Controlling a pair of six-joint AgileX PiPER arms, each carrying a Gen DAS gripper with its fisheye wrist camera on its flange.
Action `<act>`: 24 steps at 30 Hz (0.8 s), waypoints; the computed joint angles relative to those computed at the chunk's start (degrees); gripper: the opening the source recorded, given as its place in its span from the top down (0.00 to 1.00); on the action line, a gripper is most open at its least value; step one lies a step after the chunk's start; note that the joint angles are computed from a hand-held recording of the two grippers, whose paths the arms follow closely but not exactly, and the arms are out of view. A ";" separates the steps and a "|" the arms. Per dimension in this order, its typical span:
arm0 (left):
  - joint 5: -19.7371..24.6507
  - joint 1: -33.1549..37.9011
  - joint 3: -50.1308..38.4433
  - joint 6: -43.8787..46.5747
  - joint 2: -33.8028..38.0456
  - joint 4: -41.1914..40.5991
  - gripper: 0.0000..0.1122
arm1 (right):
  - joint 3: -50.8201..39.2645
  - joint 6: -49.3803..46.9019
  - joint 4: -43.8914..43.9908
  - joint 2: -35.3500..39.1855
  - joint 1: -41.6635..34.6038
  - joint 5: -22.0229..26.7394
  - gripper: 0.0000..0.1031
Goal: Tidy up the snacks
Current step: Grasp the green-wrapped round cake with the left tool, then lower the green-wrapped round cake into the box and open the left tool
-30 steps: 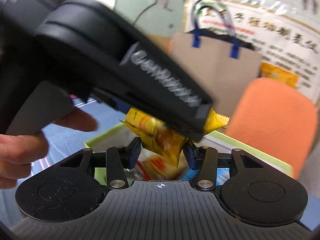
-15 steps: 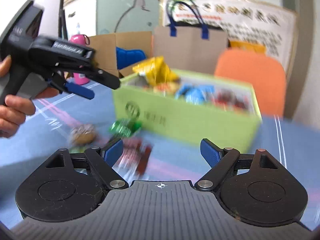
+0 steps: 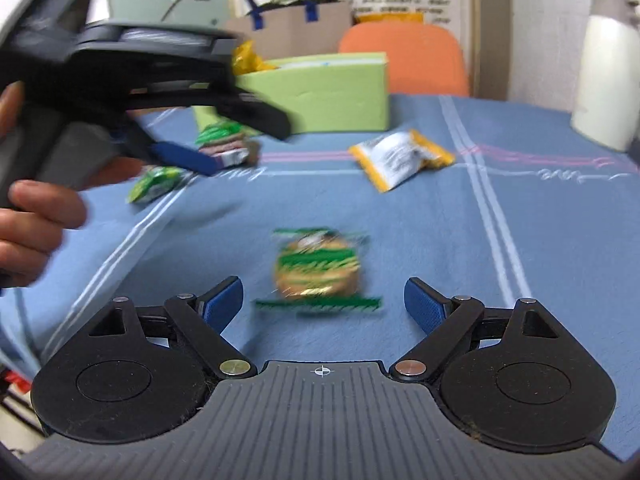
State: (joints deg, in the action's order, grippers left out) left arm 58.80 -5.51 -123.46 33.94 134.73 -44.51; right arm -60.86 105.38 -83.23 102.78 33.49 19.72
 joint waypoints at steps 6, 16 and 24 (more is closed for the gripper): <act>1.40 -0.98 0.24 -4.60 -0.06 4.15 0.19 | -3.57 -8.33 4.58 2.44 -0.03 3.04 0.26; -1.77 -3.28 7.86 -2.39 -3.81 6.42 0.23 | -3.95 -0.47 -2.36 4.40 0.39 2.29 0.28; 2.00 -2.63 6.94 1.77 -3.13 1.30 0.70 | -3.91 2.77 -6.59 5.25 2.61 7.62 0.60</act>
State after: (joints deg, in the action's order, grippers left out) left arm 60.81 -8.14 -116.52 35.71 131.60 -43.21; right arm -64.77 108.15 -89.82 108.03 36.10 27.34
